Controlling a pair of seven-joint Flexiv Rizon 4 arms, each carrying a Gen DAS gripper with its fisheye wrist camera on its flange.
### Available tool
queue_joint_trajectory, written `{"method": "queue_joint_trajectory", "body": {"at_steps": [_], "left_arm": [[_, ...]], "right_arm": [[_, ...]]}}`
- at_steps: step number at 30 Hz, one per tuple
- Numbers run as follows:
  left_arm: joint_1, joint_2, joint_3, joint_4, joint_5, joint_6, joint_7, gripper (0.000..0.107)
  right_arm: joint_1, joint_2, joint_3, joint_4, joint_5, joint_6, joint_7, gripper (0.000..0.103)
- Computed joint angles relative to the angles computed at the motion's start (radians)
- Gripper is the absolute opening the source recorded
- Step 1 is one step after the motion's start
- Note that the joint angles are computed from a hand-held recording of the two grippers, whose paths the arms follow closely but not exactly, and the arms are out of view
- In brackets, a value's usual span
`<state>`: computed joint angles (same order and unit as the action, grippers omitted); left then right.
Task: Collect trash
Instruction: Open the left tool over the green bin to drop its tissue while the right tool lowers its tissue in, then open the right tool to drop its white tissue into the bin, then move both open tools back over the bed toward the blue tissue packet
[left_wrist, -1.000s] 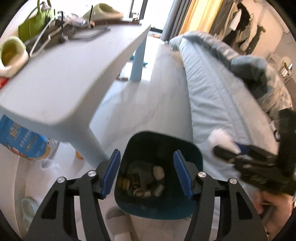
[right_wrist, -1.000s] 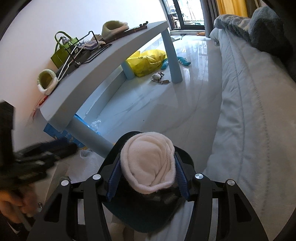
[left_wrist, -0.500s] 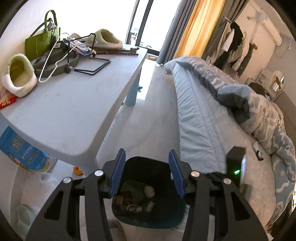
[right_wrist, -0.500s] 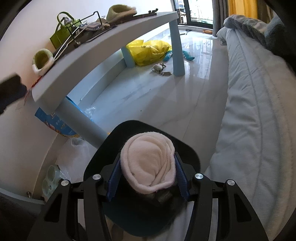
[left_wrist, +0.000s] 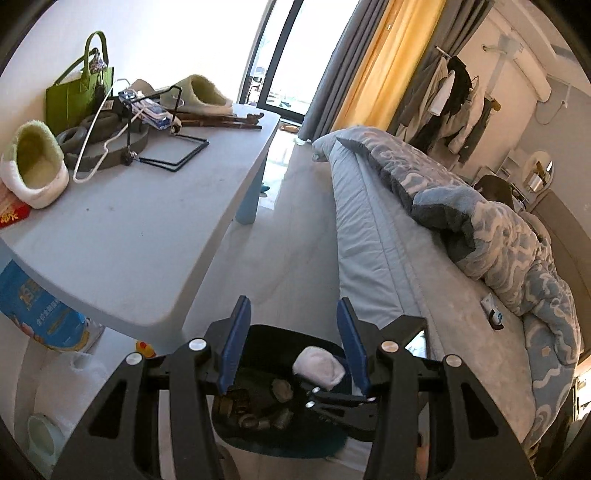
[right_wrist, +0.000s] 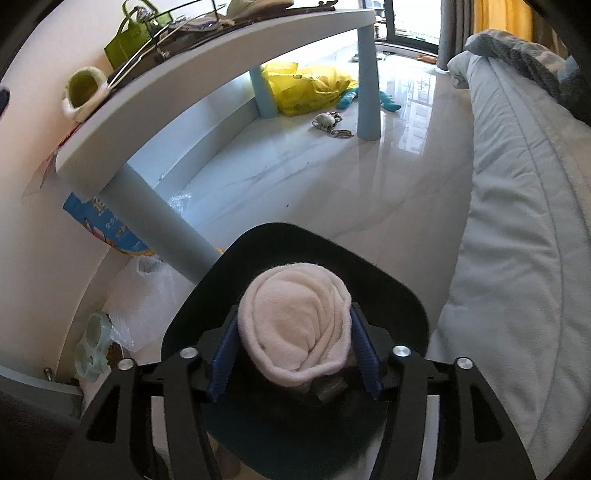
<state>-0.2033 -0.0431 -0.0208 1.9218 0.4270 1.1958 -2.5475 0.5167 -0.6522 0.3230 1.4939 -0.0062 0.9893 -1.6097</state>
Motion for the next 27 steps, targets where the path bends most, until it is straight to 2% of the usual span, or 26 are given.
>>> {"method": "queue_joint_trajectory", "body": {"at_steps": [1,4,6,9,18,27], "left_arm": [[0.000,0.003,-0.001,0.000,-0.003,0.007,0.000,0.051],[-0.001,0.011,-0.003,-0.008,0.008,0.035,-0.012,0.055],[-0.006,0.016,-0.009,-0.034,0.062,0.013,-0.033,0.057],[-0.015,0.023,-0.024,-0.076,0.137,-0.039,-0.054,0.057],[-0.033,0.018,-0.042,-0.143,0.218,-0.052,-0.106,0.067],[-0.076,-0.030,-0.048,-0.216,0.222,-0.042,-0.092,0.072]], "right_arm": [[0.008,0.002,-0.005,0.004,-0.009,-0.001,0.002,0.075],[0.019,0.015,-0.012,0.018,-0.027,0.014,0.008,0.079],[0.010,0.026,-0.001,0.021,-0.017,0.030,0.002,0.082],[-0.017,0.048,0.028,0.023,0.018,0.054,-0.025,0.082],[-0.054,0.141,0.024,0.074,0.043,0.144,-0.058,0.082],[-0.121,0.240,0.028,0.140,0.080,0.242,-0.099,0.084]]}}
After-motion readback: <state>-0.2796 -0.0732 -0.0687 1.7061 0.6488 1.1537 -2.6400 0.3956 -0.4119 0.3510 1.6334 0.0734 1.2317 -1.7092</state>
